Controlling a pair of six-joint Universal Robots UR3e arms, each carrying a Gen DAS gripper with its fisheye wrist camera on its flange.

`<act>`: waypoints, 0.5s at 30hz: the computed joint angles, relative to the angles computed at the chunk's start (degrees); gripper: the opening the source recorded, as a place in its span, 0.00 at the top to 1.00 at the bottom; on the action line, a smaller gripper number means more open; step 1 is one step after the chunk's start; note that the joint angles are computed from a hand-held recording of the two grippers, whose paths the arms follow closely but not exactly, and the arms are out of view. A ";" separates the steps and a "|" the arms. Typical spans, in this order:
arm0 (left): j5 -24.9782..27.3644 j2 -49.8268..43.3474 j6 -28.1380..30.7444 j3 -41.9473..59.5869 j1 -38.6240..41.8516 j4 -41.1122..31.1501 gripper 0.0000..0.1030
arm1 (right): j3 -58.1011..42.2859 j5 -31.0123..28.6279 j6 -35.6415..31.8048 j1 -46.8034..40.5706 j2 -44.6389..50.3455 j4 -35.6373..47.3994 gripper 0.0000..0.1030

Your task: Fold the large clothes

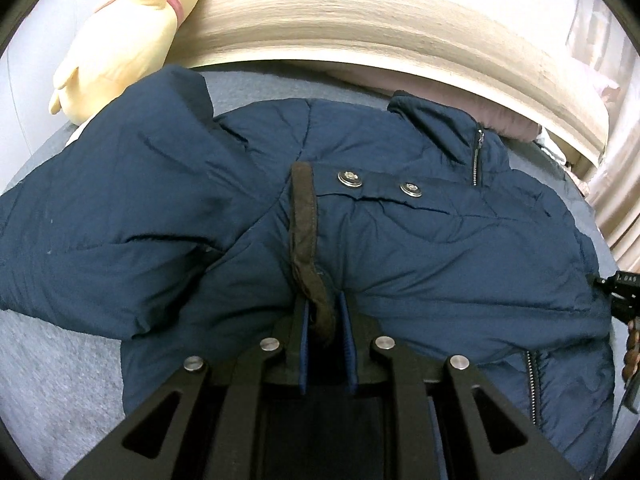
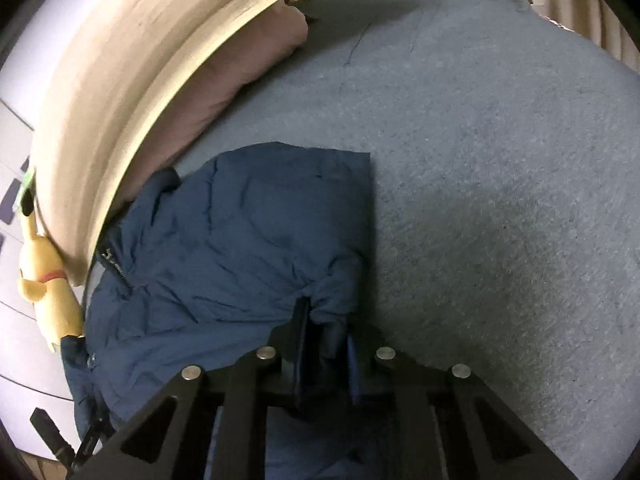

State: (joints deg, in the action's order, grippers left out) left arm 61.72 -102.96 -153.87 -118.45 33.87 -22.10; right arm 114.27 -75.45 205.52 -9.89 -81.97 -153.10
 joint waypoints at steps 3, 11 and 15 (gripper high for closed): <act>2.25 -0.23 0.30 0.87 -1.51 0.18 0.83 | -3.75 -7.63 -0.21 4.38 -0.75 2.93 0.56; 0.13 9.15 3.86 2.94 2.34 -12.40 0.37 | 5.71 -16.54 -1.10 12.75 -22.37 4.71 0.20; -13.32 24.50 17.34 -1.15 20.48 -33.35 0.24 | 14.99 -20.34 2.54 21.50 -32.74 1.25 0.12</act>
